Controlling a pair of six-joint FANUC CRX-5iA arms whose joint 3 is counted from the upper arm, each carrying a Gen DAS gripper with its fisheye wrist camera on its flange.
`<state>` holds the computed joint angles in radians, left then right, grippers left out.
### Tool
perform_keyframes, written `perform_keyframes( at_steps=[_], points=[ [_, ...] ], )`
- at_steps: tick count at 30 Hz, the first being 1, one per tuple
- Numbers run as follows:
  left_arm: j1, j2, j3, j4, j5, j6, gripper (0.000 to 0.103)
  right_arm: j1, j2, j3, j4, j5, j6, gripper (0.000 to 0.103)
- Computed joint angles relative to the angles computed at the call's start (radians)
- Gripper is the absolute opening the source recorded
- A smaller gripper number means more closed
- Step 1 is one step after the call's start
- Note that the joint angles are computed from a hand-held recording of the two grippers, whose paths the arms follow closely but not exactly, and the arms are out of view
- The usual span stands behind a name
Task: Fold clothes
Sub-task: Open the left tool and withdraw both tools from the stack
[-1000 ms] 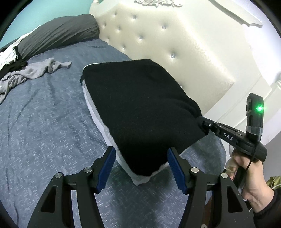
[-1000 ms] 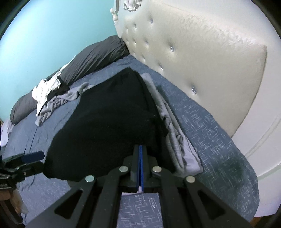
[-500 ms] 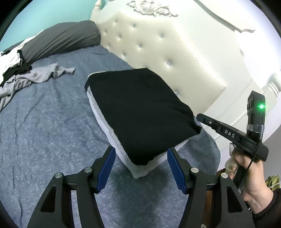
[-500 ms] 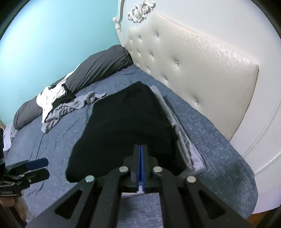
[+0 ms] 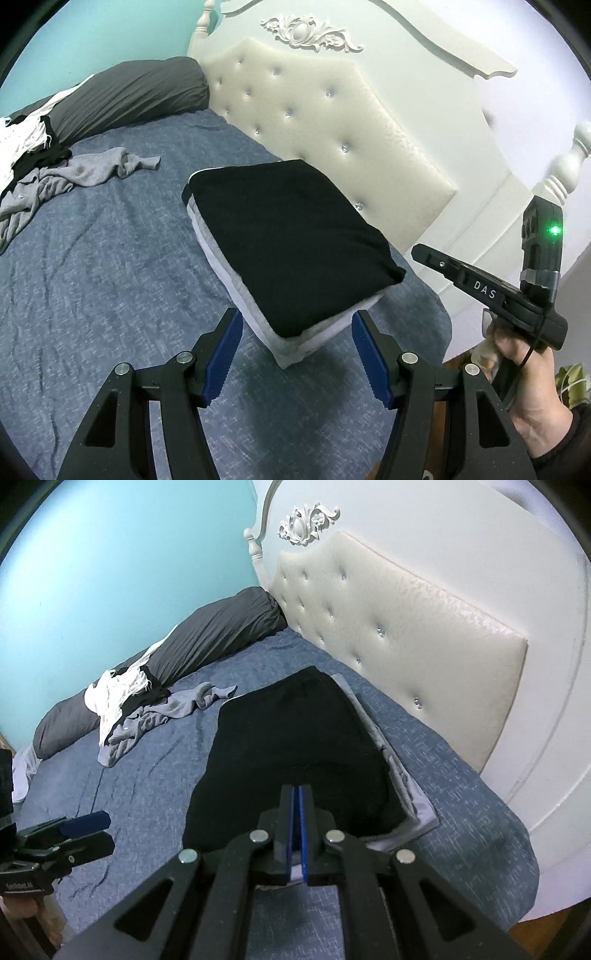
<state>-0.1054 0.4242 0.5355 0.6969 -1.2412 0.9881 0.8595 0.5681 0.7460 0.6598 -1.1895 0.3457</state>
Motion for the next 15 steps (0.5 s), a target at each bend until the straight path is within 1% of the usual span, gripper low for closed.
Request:
perform_keyframes(
  at_steps=[5,11,13,14,15],
  points=[
    [0.015,-0.035,-0.030,0.015,-0.012,-0.024,0.066,0.030,-0.005,0.006,0.032,-0.047,-0.031,0.003],
    [0.039,-0.085,-0.068,0.030,-0.022,-0.056,0.066,0.069,0.012,0.071,0.054,-0.118,-0.027,0.004],
    [0.052,-0.100,-0.077,0.046,-0.027,-0.062,0.066,0.084,0.020,0.098,0.065,-0.144,-0.024,0.006],
    [0.058,-0.108,-0.082,0.053,-0.029,-0.065,0.066,0.092,0.023,0.111,0.072,-0.155,-0.026,0.011],
    [0.065,-0.116,-0.088,0.059,-0.031,-0.069,0.066,0.099,0.028,0.125,0.079,-0.167,-0.027,0.018]
  ],
)
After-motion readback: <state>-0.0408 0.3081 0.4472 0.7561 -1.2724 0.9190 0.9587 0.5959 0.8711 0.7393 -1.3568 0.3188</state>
